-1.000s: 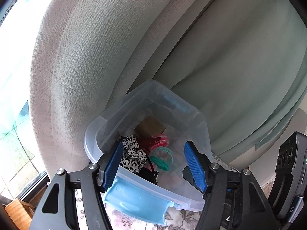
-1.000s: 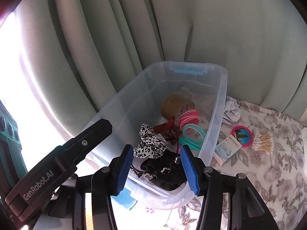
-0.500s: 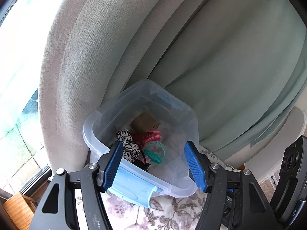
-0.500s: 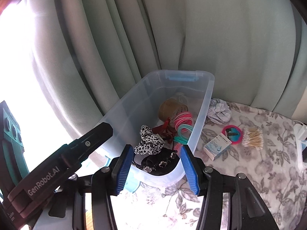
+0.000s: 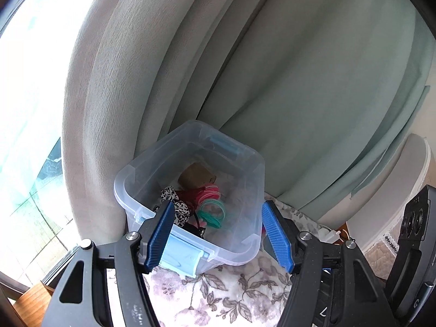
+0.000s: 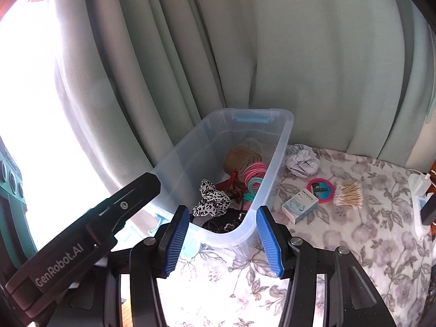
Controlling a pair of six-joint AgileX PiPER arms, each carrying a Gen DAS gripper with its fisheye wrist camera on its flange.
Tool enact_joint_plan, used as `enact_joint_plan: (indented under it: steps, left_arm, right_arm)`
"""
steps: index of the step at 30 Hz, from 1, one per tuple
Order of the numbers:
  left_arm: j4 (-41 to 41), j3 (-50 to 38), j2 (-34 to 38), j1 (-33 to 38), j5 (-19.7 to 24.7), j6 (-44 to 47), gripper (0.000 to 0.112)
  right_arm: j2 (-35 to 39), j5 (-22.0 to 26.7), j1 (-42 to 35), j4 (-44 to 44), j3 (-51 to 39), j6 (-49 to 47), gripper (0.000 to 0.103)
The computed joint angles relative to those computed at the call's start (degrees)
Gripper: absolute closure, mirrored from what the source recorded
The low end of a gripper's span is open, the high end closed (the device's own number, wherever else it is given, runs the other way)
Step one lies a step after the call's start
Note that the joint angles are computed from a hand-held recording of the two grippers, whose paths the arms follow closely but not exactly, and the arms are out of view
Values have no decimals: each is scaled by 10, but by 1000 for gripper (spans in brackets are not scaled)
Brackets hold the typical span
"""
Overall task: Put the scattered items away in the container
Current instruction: 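Withdraw both open tools from the box toward the ear-drop box and swabs, then grasp the white ear-drop box with the left tool while the right tool grasps the cotton swab bag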
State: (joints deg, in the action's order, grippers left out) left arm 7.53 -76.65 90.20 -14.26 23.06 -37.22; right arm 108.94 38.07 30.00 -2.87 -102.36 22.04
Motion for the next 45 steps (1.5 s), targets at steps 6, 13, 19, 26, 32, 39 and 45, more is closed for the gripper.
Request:
enact_joint_plan:
  steps: [6, 13, 19, 26, 32, 39, 45]
  left_arm:
    - [115, -5, -15, -62, 16, -93, 45]
    - [229, -14, -6, -131, 27, -181, 45]
    - [186, -80, 64, -172, 59, -111, 45]
    - [103, -168, 166, -188, 114, -6, 45]
    - [101, -261, 278, -181, 155, 19, 45]
    - [154, -375, 386, -185, 198, 54, 44]
    - [212, -475, 475, -177, 192, 76, 43]
  right_arm:
    - [-70, -59, -30, 20, 98, 2, 47]
    - [-149, -113, -112, 58, 218, -4, 44]
    - [-172, -122, -200, 137, 282, -57, 44]
    - [-137, -116, -263, 212, 300, -130, 44]
    - [-88, -110, -289, 267, 298, -189, 44]
    - [-1, -89, -302, 267, 241, -200, 44]
    - [59, -83, -309, 258, 180, -202, 42]
